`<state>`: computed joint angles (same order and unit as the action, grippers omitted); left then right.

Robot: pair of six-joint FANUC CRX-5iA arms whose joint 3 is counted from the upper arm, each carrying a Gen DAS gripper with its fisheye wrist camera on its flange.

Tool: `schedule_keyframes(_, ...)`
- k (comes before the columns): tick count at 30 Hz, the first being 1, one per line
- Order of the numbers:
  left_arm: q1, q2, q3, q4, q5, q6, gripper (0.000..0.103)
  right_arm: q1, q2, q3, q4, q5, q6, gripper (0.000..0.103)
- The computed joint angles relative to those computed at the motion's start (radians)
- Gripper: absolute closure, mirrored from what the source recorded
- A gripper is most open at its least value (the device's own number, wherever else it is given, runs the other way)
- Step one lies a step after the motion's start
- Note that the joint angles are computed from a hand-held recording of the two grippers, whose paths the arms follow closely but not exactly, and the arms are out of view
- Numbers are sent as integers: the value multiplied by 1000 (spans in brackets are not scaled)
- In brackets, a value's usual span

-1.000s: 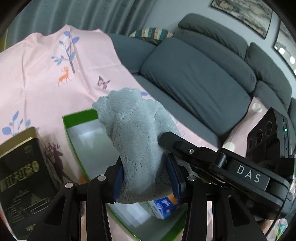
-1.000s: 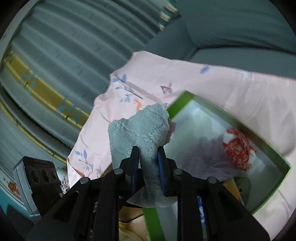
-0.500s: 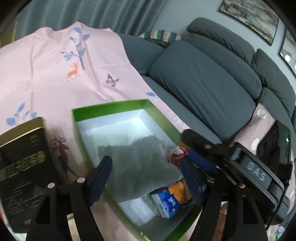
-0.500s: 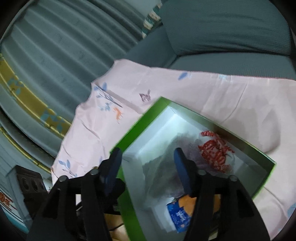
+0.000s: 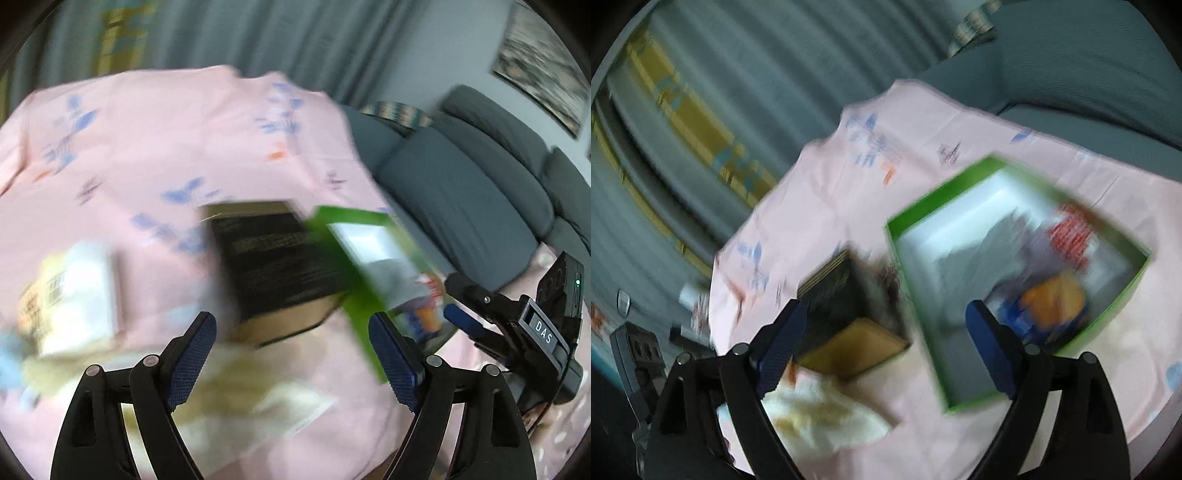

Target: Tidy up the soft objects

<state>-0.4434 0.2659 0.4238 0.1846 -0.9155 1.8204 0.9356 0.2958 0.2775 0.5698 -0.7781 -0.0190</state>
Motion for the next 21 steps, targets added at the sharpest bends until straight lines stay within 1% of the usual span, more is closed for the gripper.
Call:
schedule_keyframes(2, 26, -66, -85, -31, -1, 48, 18, 14, 44, 78, -102, -37, 95, 13)
schedule_keyframes(4, 58, -144, -190, -60, 4, 96, 18, 25, 104, 182, -220, -101, 214, 13)
schedule_keyframes(6, 87, -216, -282, -95, -12, 148, 18, 31, 157, 257, -273, -154, 274, 13)
schedule_keyframes(7, 102, -240, -315, -97, -20, 158, 18, 33, 203, 322, -306, -210, 308, 12)
schedule_keyframes(9, 136, -296, -396, -88, -34, 182, 18, 33, 259, 399, -337, -271, 342, 12)
schedule_keyframes(12, 184, -380, -510, -56, -16, 200, 18, 27, 341, 517, -398, -352, 388, 13)
schedule_keyframes(16, 228, -454, -604, -21, -1, 189, 18, 23, 403, 613, -501, -390, 467, 11)
schedule_keyframes(17, 234, -467, -620, -16, 1, 189, 18, 28, 418, 642, -512, -407, 486, 11)
schedule_keyframes(19, 244, -474, -634, 3, 8, 187, 18, 47, 450, 699, -497, -444, 523, 11)
schedule_keyframes(21, 255, -484, -658, 33, 25, 167, 18, 61, 477, 750, -516, -467, 564, 11)
